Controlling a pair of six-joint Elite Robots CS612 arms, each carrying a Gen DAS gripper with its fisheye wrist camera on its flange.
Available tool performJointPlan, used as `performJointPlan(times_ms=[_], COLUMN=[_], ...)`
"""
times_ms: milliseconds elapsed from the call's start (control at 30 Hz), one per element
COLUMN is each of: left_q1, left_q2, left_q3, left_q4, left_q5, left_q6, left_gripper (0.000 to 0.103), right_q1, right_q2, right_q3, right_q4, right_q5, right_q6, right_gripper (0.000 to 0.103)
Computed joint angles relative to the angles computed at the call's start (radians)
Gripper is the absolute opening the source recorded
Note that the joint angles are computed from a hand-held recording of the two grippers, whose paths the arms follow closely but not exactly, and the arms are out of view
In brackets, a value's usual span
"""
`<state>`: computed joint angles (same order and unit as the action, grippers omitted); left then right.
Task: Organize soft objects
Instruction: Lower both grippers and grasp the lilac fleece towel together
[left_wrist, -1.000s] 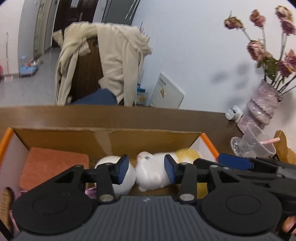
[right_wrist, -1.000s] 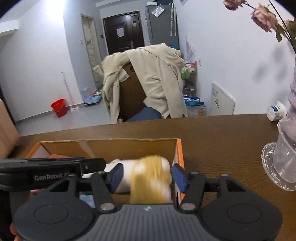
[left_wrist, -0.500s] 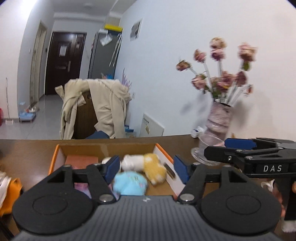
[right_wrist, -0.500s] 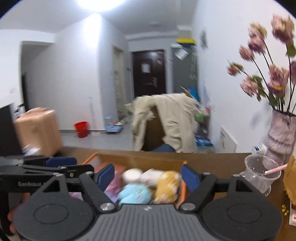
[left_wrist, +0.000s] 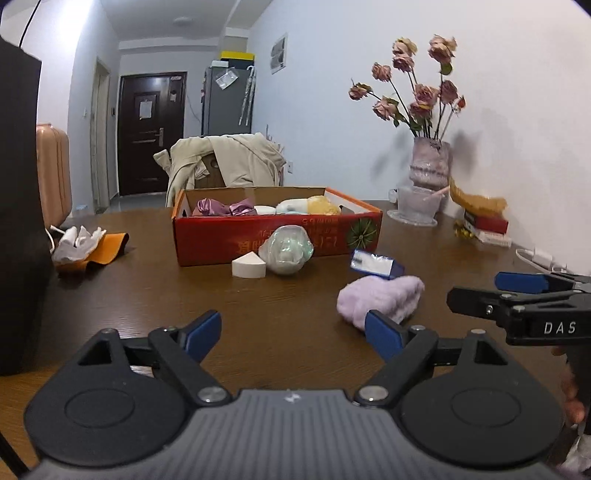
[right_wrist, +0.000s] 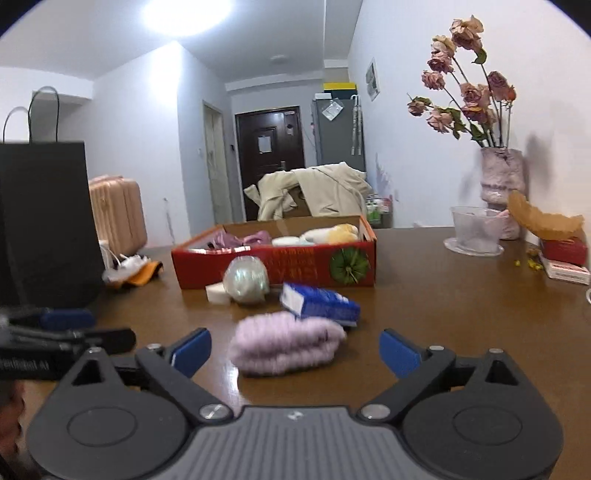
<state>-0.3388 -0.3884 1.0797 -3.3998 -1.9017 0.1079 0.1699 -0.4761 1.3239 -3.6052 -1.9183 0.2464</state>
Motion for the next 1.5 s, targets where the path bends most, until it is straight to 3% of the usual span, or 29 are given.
performJointPlan(times_ms=[67, 200, 433, 633, 800, 833, 900, 933, 1033, 1133, 1200, 1300, 1367, 1500], left_q1=[0.004, 0.008, 0.000, -0.011, -0.021, -0.023, -0.032, -0.037, -0.041, -0.044, -0.035, -0.018, -0.020, -0.021], left_q2=[-0.001, 0.004, 0.018, 0.058, 0.098, 0.106, 0.115, 0.119, 0.130, 0.137, 0.148, 0.173, 0.181, 0.172], left_q3=[-0.002, -0.010, -0.044, -0.157, -0.266, -0.285, -0.300, -0.307, -0.330, -0.342, -0.363, -0.417, -0.436, -0.432], left_q4=[-0.004, -0.016, 0.064, 0.214, 0.364, 0.398, 0.424, 0.435, 0.455, 0.452, 0.457, 0.476, 0.485, 0.560], left_q5=[-0.010, -0.022, -0.028, -0.083, -0.140, -0.156, -0.148, -0.132, -0.113, -0.080, -0.126, -0.233, -0.227, -0.227], left_q6=[-0.004, -0.027, -0.021, -0.055, -0.090, -0.079, -0.041, -0.034, -0.040, -0.047, -0.074, -0.166, -0.188, -0.195], left_gripper=[0.087, 0.089, 0.089, 0.087, 0.073, 0.071, 0.061, 0.060, 0.048, 0.044, 0.045, 0.053, 0.053, 0.041], right_q1=[0.009, 0.012, 0.001, -0.040, -0.090, -0.102, -0.124, -0.128, -0.130, -0.143, -0.149, -0.148, -0.148, -0.139], right_q2=[0.002, 0.004, 0.015, 0.003, 0.013, 0.014, 0.025, 0.030, 0.050, 0.065, 0.069, 0.065, 0.061, 0.043], right_q3=[0.000, -0.012, -0.045, -0.042, -0.075, -0.084, -0.118, -0.138, -0.191, -0.211, -0.214, -0.201, -0.184, -0.140], right_q4=[0.000, -0.002, 0.034, 0.073, 0.142, 0.172, 0.243, 0.288, 0.364, 0.363, 0.368, 0.342, 0.317, 0.295], right_q5=[-0.033, -0.034, -0.018, 0.093, 0.230, 0.279, 0.386, 0.399, 0.379, 0.396, 0.410, 0.420, 0.434, 0.438], right_q6=[0.020, 0.007, 0.036, 0.168, 0.243, 0.245, 0.225, 0.206, 0.176, 0.276, 0.328, 0.327, 0.330, 0.321], right_gripper=[0.098, 0.098, 0.095, 0.091, 0.075, 0.073, 0.058, 0.055, 0.055, 0.057, 0.051, 0.039, 0.030, 0.029])
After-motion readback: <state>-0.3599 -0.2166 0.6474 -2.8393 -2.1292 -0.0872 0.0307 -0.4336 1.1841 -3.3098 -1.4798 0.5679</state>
